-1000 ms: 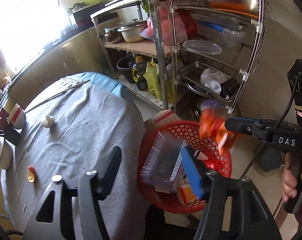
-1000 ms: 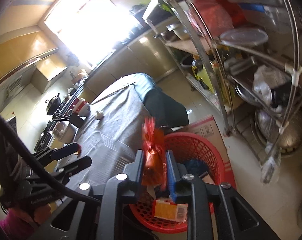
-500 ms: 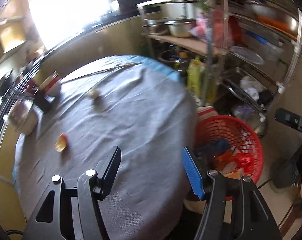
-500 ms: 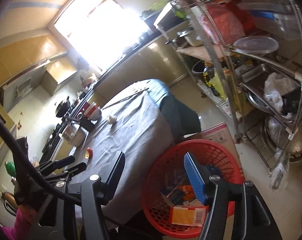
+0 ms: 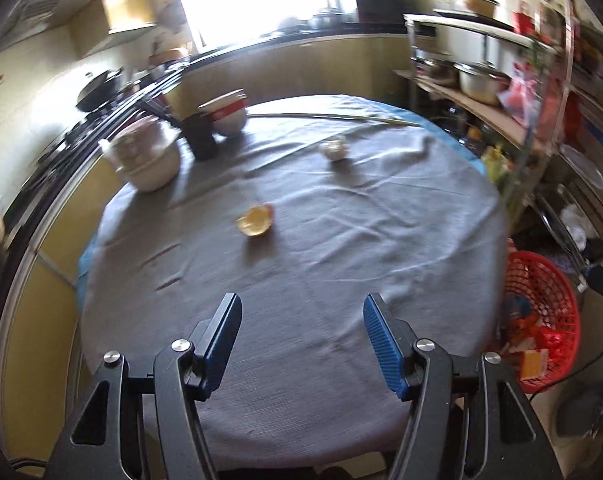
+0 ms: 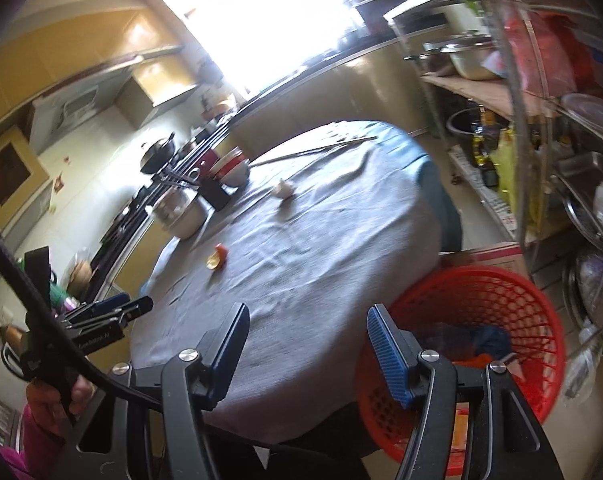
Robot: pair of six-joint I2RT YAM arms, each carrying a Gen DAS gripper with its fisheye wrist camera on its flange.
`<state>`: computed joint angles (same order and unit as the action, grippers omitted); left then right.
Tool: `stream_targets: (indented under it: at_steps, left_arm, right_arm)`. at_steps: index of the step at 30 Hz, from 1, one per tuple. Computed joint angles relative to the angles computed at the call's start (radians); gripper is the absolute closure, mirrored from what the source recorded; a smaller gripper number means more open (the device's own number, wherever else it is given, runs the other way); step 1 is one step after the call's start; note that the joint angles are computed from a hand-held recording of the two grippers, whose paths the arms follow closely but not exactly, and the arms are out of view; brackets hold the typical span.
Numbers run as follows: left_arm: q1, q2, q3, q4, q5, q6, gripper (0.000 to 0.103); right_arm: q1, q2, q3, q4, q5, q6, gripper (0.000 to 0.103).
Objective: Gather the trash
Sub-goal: 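Move both open tools back over the table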
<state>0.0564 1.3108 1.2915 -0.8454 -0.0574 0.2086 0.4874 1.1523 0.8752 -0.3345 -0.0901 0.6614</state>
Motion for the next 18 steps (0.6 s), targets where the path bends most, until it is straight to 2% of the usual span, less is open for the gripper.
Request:
stream_targets:
  at_steps: [7,18]
  left_arm:
    - [0.157,-0.016,-0.015,0.007,0.070,0.035,0.039]
    - [0.315,-0.032,-0.024,0.010,0.139,0.069,0.039]
  right_arm:
    - [0.109,0.097,0.083,-0.010,0.040,-0.005,0.037]
    - [0.205,0.205,0.183,-0.032,0.056,-0.008,0.037]
